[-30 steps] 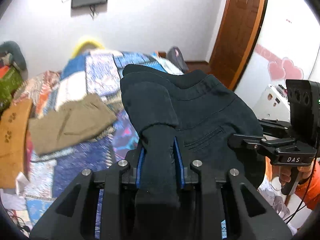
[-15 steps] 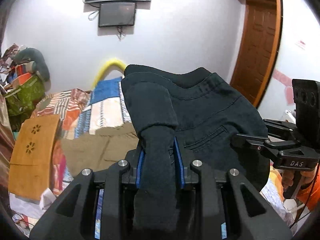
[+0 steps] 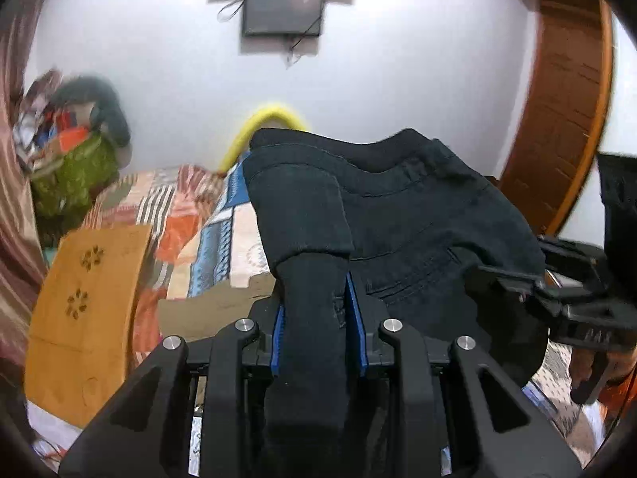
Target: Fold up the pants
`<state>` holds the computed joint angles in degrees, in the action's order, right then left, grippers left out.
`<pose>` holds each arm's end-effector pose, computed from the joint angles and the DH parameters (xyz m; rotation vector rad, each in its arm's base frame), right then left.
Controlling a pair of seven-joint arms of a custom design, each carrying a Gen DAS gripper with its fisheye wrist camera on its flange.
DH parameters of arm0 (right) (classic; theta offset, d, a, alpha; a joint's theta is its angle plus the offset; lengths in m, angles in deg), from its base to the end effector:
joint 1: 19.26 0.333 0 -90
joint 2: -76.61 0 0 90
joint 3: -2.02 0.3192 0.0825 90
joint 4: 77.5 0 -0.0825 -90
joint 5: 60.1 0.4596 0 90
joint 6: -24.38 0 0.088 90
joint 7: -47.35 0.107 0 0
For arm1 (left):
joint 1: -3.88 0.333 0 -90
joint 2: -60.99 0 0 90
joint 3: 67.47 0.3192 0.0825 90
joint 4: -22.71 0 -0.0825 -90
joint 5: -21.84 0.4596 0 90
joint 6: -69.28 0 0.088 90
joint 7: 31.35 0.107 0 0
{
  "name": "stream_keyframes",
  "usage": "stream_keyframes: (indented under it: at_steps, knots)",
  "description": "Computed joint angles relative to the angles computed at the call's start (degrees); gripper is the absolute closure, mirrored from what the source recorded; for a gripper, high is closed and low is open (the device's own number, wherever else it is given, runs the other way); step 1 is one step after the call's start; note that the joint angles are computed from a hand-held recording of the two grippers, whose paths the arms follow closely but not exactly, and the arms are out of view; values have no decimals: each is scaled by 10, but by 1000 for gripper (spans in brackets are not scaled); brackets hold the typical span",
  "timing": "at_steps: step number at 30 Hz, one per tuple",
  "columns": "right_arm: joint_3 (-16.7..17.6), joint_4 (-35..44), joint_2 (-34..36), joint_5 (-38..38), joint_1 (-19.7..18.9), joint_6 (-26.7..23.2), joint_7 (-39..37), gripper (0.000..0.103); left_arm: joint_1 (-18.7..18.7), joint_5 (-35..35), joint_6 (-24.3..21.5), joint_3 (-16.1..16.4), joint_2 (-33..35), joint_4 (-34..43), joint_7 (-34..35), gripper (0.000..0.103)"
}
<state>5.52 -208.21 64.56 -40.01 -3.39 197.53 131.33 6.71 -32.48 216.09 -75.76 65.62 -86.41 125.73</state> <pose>0.5674 0.1740 0.5199 -1.6722 1.4806 -0.5234 0.6896 -0.0515 0.4879 -1.2082 2.2769 -1.1564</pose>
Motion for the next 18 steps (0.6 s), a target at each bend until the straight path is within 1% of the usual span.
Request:
stream_keyframes:
  at_steps: [2, 4, 6, 8, 10, 11, 14, 15, 16, 17, 18]
  knots:
    - [-4, 27, 37, 1, 0, -3, -6, 65, -2, 27, 9, -2, 46, 38, -27, 76]
    - [-9, 47, 65, 19, 4, -5, -20, 65, 3, 49, 25, -13, 88, 70, -35, 76]
    - [-15, 73, 97, 62, 9, -11, -53, 65, 7, 78, 42, -22, 128, 97, -49, 76]
    - [-13, 102, 132, 91, 4, -24, -79, 65, 3, 124, 44, -20, 172, 134, -98, 76]
    - [-9, 130, 163, 87, -5, -43, -77, 65, -3, 168, 41, -15, 209, 167, -148, 76]
    - [-9, 148, 184, 69, -7, -55, -63, 65, -8, 194, 35, -10, 233, 191, -174, 76]
    - [-13, 187, 229, 31, -11, -85, -17, 62, -23, 270, 2, 8, 312, 277, -244, 73]
    - [-21, 195, 241, 8, -7, -93, 11, 60, -24, 288, -8, 11, 335, 302, -262, 69]
    - [-25, 198, 247, -10, -5, -96, 28, 58, -22, 299, -14, 9, 345, 311, -274, 59]
    - [-27, 199, 252, -23, -5, -98, 40, 56, -20, 312, -24, 8, 365, 334, -287, 54]
    - [-23, 196, 252, -23, -10, -100, 41, 53, -15, 319, -23, 3, 370, 337, -292, 44]
